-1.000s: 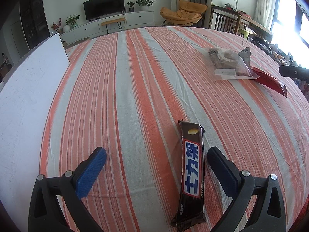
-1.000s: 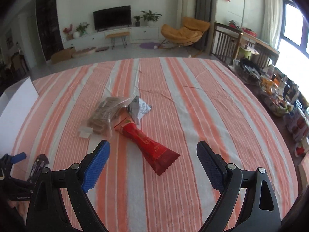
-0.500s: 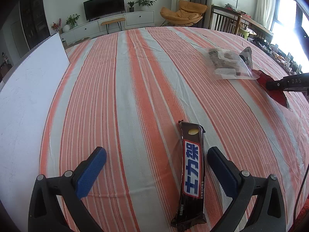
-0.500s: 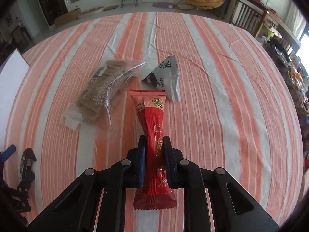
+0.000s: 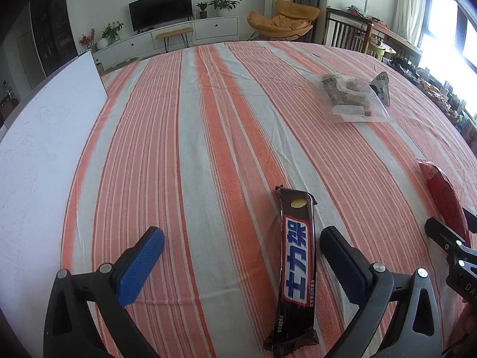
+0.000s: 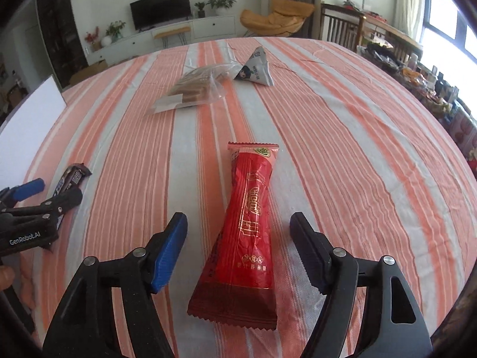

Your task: Organize snacks

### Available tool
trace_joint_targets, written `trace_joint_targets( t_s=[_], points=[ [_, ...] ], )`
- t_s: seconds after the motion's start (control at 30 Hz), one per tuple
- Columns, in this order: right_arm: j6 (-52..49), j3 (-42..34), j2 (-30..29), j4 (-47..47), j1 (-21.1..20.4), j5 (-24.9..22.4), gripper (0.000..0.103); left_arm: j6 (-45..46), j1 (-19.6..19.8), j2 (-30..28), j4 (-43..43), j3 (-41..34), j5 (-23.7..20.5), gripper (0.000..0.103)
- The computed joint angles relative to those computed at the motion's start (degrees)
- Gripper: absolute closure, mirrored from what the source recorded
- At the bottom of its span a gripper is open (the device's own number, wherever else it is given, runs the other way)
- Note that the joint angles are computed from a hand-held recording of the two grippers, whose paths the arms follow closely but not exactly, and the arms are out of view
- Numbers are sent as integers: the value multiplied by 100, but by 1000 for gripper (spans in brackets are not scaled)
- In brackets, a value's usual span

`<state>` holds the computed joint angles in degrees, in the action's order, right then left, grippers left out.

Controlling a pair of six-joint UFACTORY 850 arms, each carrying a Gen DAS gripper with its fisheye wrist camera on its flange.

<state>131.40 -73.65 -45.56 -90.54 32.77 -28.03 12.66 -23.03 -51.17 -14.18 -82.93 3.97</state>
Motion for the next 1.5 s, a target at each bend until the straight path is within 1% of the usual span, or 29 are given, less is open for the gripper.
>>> trace_joint_targets(
  t_s=[0.13, 0.3, 0.43, 1.5],
  points=[
    [59, -7, 4, -4, -7, 30, 23, -6, 1, 0, 6, 0, 0, 0],
    [149, 32, 0, -108, -9, 33, 22, -6, 1, 0, 6, 0, 0, 0],
    [192, 49, -7, -136, 2, 43, 19, -3, 0, 0, 2, -1, 0, 0],
    [200, 51, -8, -149, -1, 45, 18, -74, 5, -1, 74, -1, 1, 0]
  ],
)
